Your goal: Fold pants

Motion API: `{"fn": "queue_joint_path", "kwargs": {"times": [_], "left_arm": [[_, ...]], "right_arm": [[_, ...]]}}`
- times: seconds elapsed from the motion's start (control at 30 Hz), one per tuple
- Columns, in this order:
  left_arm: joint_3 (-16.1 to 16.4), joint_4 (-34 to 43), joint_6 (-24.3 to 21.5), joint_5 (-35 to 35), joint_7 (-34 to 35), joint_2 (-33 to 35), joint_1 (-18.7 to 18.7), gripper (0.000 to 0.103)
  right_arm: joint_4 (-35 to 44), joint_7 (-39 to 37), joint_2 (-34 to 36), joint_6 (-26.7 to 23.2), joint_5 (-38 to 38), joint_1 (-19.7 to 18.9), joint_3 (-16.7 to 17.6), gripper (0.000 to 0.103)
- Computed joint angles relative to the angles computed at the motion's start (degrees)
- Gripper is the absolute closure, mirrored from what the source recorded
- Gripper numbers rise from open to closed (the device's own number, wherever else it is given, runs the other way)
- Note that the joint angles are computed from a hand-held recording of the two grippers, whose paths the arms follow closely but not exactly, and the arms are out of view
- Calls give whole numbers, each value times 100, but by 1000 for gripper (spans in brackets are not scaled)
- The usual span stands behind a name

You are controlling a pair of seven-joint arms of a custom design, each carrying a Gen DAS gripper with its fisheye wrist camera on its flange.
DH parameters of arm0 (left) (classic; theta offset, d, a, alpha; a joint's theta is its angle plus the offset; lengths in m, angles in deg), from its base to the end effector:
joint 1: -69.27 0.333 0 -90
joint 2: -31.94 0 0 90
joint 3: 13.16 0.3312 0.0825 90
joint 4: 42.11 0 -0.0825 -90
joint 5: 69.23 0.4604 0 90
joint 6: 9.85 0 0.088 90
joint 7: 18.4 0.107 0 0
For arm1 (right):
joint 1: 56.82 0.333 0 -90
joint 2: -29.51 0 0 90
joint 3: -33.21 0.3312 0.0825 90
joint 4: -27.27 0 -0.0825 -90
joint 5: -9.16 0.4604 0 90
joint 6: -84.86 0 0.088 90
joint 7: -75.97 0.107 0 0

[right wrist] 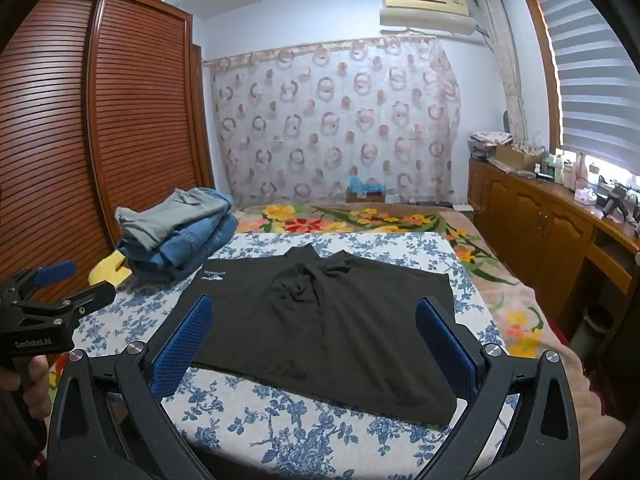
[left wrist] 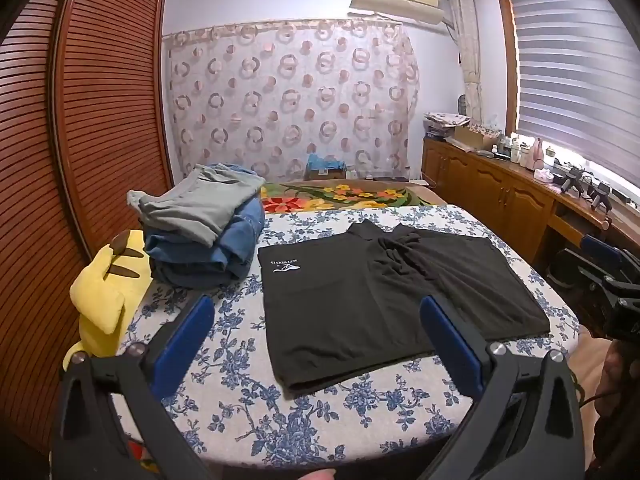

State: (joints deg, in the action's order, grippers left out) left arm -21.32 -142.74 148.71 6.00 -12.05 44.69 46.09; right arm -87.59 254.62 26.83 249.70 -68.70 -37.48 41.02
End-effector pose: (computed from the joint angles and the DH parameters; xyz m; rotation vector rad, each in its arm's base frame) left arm 0.6092 -0.4107 0.4914 -1.4577 1.6883 -1.0255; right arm 0.5488 0.3454 0.5331 -1.5698 1.3945 -0.8271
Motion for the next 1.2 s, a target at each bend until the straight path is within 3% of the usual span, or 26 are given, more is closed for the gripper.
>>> {"fn": "queue_joint_path", "kwargs": {"times": [1.2], "left_arm": [[-29,39,-65,76,-111,24,-70,0]], "right_arm": [[7,75,-18,-30,-54,16,18,0]]}}
